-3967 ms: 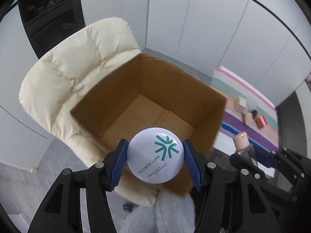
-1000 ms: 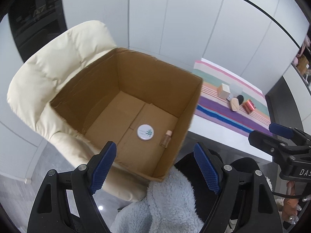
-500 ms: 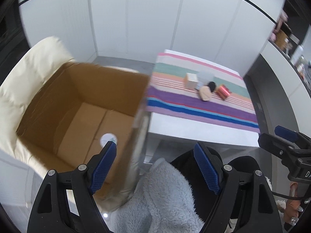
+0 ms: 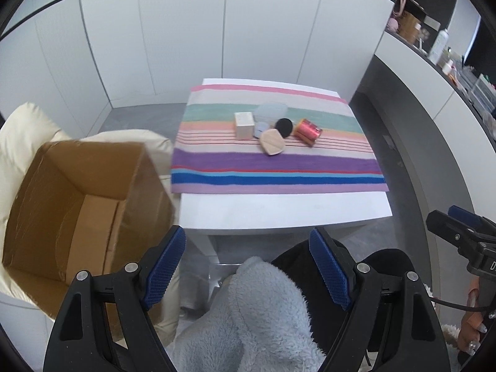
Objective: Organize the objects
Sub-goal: 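Withdraw both tools from the box back toward the table, then grasp the beige sponge puff with the left tool while the right tool grasps the red GAMBOL can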
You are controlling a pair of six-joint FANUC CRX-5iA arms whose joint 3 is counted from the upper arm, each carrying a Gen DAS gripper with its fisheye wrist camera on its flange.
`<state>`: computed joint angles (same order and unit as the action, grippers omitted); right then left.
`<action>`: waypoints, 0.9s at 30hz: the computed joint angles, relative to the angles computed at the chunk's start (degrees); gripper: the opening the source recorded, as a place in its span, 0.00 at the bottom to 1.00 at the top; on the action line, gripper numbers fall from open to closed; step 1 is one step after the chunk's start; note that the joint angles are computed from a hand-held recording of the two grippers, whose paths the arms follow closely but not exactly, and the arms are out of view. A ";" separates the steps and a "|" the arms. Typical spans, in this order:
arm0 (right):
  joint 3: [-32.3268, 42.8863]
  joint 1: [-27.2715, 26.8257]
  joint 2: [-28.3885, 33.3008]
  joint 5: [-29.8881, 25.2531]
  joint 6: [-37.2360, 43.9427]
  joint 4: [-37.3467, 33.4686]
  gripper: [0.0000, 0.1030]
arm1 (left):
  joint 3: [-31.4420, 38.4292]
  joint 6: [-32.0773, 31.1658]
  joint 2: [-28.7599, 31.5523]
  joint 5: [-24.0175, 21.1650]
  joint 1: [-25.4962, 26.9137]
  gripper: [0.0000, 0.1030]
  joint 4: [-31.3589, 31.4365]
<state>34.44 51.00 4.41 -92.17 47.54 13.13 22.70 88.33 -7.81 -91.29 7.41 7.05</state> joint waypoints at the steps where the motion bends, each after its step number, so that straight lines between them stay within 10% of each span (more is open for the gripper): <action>1: -1.10 -0.57 -0.74 0.12 -0.47 0.39 1.00 | 0.93 0.31 0.85 -0.25 -0.69 0.81 0.05; 12: -5.73 -9.22 -2.25 4.56 -0.11 -2.33 1.00 | 10.91 -0.81 9.65 1.35 -4.69 0.82 -1.92; 27: 5.87 -18.19 16.73 11.31 17.80 -6.08 1.00 | 37.14 3.84 38.61 -14.04 -6.78 0.82 0.96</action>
